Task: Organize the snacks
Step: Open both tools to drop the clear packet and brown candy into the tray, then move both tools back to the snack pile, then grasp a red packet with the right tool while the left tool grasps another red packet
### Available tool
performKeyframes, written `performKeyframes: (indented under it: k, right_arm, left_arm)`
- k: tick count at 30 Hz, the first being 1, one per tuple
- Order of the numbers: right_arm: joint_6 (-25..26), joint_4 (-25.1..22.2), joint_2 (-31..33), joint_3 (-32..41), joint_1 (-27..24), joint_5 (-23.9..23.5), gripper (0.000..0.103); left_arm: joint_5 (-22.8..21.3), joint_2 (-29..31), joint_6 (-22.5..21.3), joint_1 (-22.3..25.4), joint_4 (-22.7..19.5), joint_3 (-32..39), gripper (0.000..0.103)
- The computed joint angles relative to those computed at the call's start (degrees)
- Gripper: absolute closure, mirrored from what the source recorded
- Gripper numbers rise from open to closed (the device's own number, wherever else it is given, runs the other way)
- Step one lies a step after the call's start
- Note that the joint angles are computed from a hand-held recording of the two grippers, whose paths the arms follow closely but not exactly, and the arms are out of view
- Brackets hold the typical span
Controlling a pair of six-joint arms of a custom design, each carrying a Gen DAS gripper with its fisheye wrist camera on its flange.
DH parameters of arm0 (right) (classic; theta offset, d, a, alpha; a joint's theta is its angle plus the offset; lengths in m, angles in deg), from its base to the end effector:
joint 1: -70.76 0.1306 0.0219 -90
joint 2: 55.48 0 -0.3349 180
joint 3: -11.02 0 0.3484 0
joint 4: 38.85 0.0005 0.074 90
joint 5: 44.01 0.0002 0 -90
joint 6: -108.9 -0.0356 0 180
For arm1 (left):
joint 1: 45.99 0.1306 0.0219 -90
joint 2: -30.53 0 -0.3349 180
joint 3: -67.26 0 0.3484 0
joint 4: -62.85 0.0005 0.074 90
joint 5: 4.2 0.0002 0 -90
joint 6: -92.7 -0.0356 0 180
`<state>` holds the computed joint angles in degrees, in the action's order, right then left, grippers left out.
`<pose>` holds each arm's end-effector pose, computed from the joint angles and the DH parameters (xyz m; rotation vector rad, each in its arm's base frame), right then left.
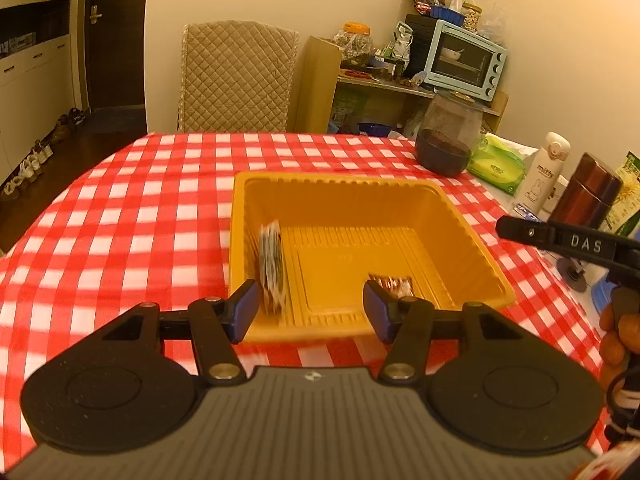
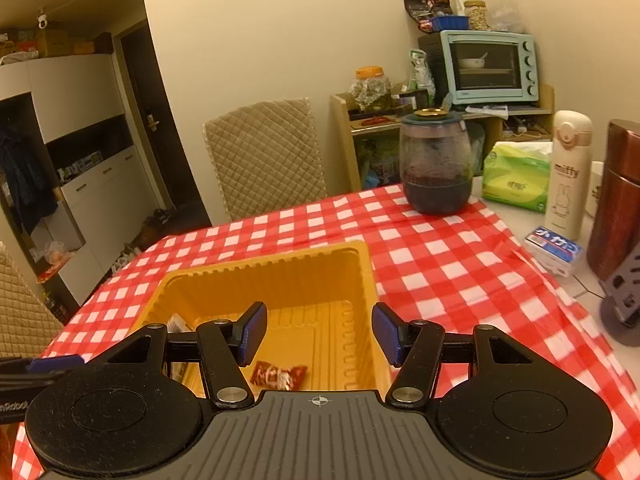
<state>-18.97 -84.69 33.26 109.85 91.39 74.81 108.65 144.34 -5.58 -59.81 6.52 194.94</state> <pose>0.4206 0.1395 0.4648 0.5854 2.0258 0.0546 0.5540 -0.1510 0.4483 0.6374 2.2030 -0.5097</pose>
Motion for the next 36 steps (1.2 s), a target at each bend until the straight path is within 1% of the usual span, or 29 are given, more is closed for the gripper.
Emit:
performKeyframes:
  k: [3,9,16,22,25,28,36]
  right_arm:
    - [-1.2,-1.4,-2.1,-1.7,1.5,1.7,0.045]
    - [-6.5,-6.0,-6.3,-5.5,5.7,5.0,0.045]
    - [-16.2,-12.2,-10.8,-10.9,12.7,8.3,0.045]
    - [-24.8,-18.0,-12.1,-13.3,19.4,10.6,0.045]
    - [-28.0,-18.9,-12.2,-14.3,21.8,10.2,0.045]
    - [-29.0,-18.5,-11.5,-14.2,22.7,9.0,0.045]
    - [-31.1,-17.8,-9.0,-14.1,21.8,5.5,0.045]
  left_arm:
    - [0.3,-3.5,-0.6,0.4,1.0,-4.9,0.049]
    - [0.1,-9.5,-2.7,1.2,2.8,-13.3,0.049]
    - [1.0,-14.9,-5.1,2.7,3.2,-21.0,0.049]
    - [1.9,-18.6,-6.2,3.9,3.3,-26.4,0.049]
    - [2.0,-19.9,-7.2,4.1,3.1,-28.2,0.049]
    - [2.1,-20.6,-7.8,4.1,3.0,-29.4,0.049]
    - [2.0,-20.7,-8.5,4.4,3.4,-30.4,0.049]
